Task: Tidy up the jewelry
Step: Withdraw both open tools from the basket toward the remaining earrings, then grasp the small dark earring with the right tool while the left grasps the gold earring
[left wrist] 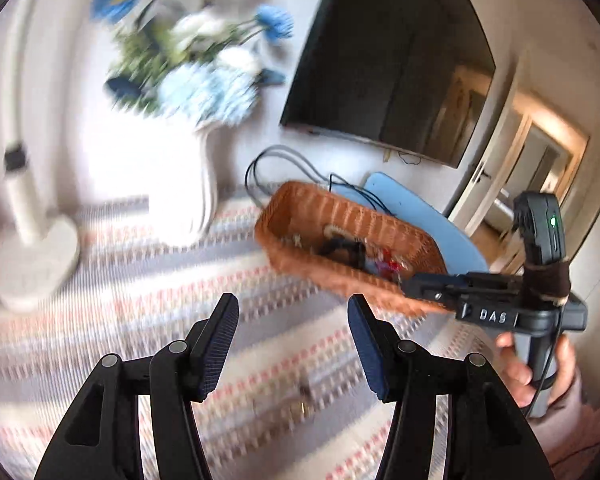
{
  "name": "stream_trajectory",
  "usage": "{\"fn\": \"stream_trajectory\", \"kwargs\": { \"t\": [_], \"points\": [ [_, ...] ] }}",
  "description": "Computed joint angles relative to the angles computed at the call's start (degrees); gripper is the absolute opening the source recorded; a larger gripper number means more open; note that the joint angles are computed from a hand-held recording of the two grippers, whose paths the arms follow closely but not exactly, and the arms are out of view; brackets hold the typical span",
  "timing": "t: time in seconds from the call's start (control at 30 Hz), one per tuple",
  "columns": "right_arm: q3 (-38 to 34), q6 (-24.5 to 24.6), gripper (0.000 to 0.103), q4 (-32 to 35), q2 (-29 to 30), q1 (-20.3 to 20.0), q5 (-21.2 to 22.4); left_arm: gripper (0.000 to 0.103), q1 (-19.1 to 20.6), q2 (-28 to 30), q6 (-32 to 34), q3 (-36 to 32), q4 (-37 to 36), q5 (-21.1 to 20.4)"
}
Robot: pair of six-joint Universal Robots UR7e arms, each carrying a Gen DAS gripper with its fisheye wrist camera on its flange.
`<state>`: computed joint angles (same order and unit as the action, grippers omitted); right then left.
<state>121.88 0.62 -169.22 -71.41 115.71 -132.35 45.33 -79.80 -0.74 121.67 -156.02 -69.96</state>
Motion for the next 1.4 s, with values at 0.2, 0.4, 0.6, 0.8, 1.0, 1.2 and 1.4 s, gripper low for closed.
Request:
{"fn": "stream_trajectory", "kwargs": {
  "t": [0.2, 0.4, 0.6, 0.8, 1.0, 1.2, 1.4],
  "points": [
    [1.63, 3.01, 0.028, 2.99, 2.69, 0.29, 3.99, 0.058, 0.83, -1.18, -1.43, 3.57, 3.79, -0.25],
    [1.03, 4.08, 0.028, 4.72, 5.05, -1.97, 8.96, 0.058, 3.24, 0.14, -0.61, 5.74, -0.42, -2.76],
    [-0.07, 2.92, 0.028, 3.75, 7.54, -3.99, 10.79, 0.052, 1.3, 1.12, -0.98, 7.12, -0.53, 3.28],
    [-2.14, 1.99, 0.028, 4.13, 10.12, -4.05, 11.15, 0.052, 2.81, -0.13, -3.78, 7.12, -1.45, 3.07],
    [-3.52, -1.4, 0.027, 1.82, 13.74, -1.64, 5.22, 0.052, 4.79, -0.36, -7.73, 5.64, 1.1, 0.63],
    [-3.54, -5.86, 0.024, -0.84, 16.49, 0.53, 0.47, 0.052, 6.27, -0.5, -9.21, 5.19, 1.12, -1.15],
    [-2.23, -5.06, 0.012, -1.75, 14.71, -0.2, 1.71, 0.052, 5.91, -0.5, -8.14, 5.27, 1.85, -2.03]
  ]
}}
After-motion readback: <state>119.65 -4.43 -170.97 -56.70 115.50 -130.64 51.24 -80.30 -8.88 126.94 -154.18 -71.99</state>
